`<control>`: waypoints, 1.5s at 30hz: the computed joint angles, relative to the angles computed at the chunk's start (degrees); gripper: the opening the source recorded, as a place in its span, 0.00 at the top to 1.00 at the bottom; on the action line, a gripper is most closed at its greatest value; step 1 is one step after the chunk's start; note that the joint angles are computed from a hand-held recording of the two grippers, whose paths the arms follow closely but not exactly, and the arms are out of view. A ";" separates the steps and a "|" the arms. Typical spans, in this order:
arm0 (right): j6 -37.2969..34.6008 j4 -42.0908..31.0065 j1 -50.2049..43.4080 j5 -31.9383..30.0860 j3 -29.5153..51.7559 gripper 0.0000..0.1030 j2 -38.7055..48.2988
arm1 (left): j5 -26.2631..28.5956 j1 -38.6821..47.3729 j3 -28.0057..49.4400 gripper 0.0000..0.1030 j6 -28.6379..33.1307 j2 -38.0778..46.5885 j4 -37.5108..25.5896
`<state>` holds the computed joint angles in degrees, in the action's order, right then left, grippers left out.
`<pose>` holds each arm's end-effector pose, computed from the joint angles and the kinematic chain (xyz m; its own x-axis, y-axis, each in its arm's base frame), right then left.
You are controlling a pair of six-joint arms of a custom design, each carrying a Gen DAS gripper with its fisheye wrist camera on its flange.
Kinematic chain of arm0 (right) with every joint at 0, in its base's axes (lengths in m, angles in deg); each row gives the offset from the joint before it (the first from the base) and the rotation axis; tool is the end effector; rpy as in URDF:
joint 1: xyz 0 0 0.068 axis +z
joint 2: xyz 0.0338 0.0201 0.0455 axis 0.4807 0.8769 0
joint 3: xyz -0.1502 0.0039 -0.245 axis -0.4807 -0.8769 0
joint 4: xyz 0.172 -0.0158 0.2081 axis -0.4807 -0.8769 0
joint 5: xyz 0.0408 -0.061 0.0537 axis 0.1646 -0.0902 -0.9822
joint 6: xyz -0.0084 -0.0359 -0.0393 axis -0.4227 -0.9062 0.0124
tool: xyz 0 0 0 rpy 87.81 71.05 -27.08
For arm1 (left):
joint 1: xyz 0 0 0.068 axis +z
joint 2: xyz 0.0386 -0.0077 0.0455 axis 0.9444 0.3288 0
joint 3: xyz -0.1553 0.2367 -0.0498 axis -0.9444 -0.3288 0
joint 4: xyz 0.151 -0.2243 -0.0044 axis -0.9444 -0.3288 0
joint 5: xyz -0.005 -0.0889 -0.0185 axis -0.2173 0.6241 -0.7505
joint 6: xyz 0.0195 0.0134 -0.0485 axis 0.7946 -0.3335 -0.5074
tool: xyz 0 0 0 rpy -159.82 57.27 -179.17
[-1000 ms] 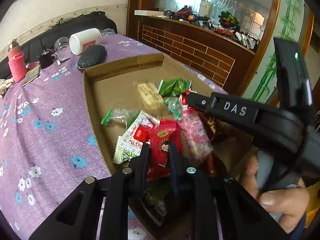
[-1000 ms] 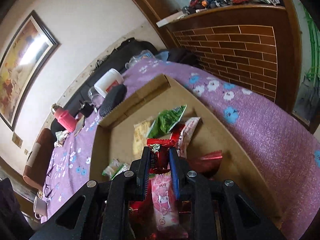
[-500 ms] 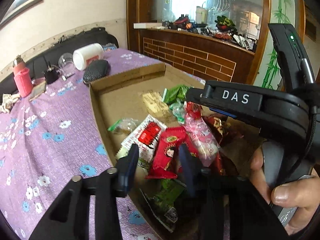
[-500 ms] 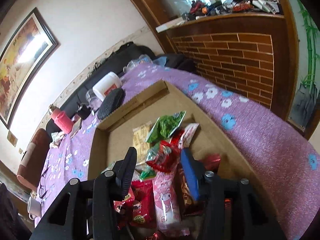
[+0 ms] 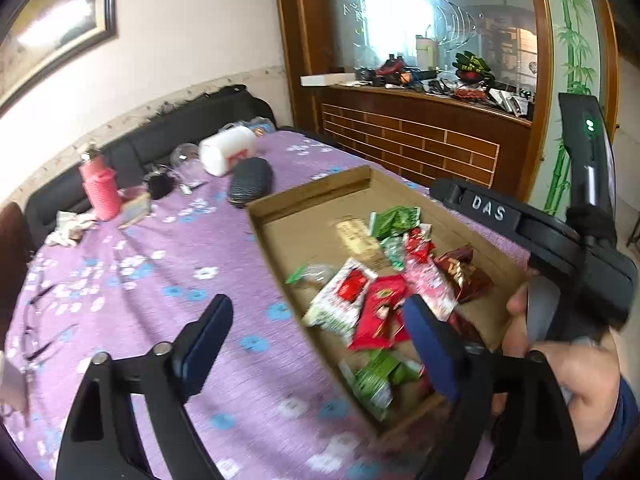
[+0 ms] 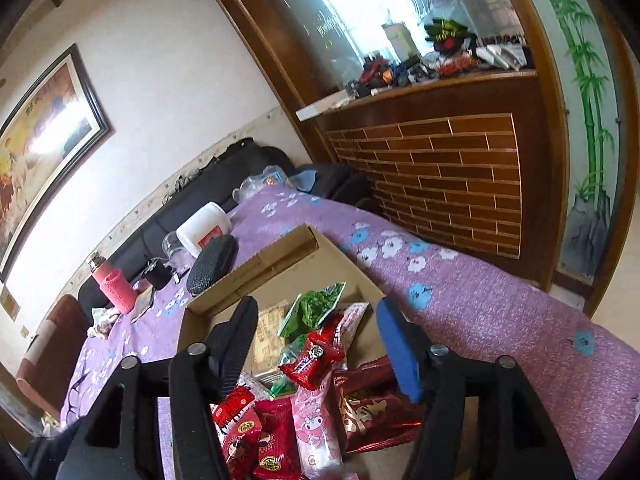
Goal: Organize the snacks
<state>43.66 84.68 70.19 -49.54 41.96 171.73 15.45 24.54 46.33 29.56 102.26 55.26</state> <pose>0.2092 0.1565 0.0626 -0.3876 0.4986 -0.7753 0.2320 0.8668 0.4415 0.1845 -0.1716 0.1021 -0.5478 0.2902 -0.7847 0.3364 0.9352 0.1110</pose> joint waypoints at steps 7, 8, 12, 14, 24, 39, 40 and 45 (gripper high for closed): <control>-1.69 -5.76 7.72 12.32 1.17 0.10 -3.20 | -4.88 -2.59 -9.45 0.04 -4.19 -7.91 -4.22; -0.65 -9.02 9.30 13.17 1.61 0.10 -4.33 | -5.37 -2.52 -10.88 0.04 -4.78 -8.10 -3.56; 5.86 -24.23 19.18 19.27 4.65 0.06 -6.79 | -12.13 -2.87 -13.88 0.01 -7.25 -5.30 -1.67; 10.27 -30.71 23.64 21.81 6.38 0.01 -6.04 | -13.39 -2.27 -15.19 0.01 -7.19 -3.55 1.54; 29.50 -60.32 31.68 24.52 17.51 0.01 -0.20 | -4.72 7.61 -17.12 0.01 -6.87 -4.39 4.54; 33.38 -63.50 34.39 25.99 18.08 0.01 -0.54 | -6.63 6.60 -17.17 0.01 -7.50 -3.47 5.09; 32.90 -63.00 34.47 25.48 18.14 0.01 -0.43 | -6.90 6.44 -17.23 0.01 -7.66 -3.53 5.08; 32.27 -62.85 34.51 23.58 19.10 0.01 0.51 | -7.34 6.18 -17.63 0.01 -7.88 -4.56 4.96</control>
<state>75.93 21.83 104.71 -25.96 61.06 172.23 8.11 30.72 28.70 21.68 97.69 60.22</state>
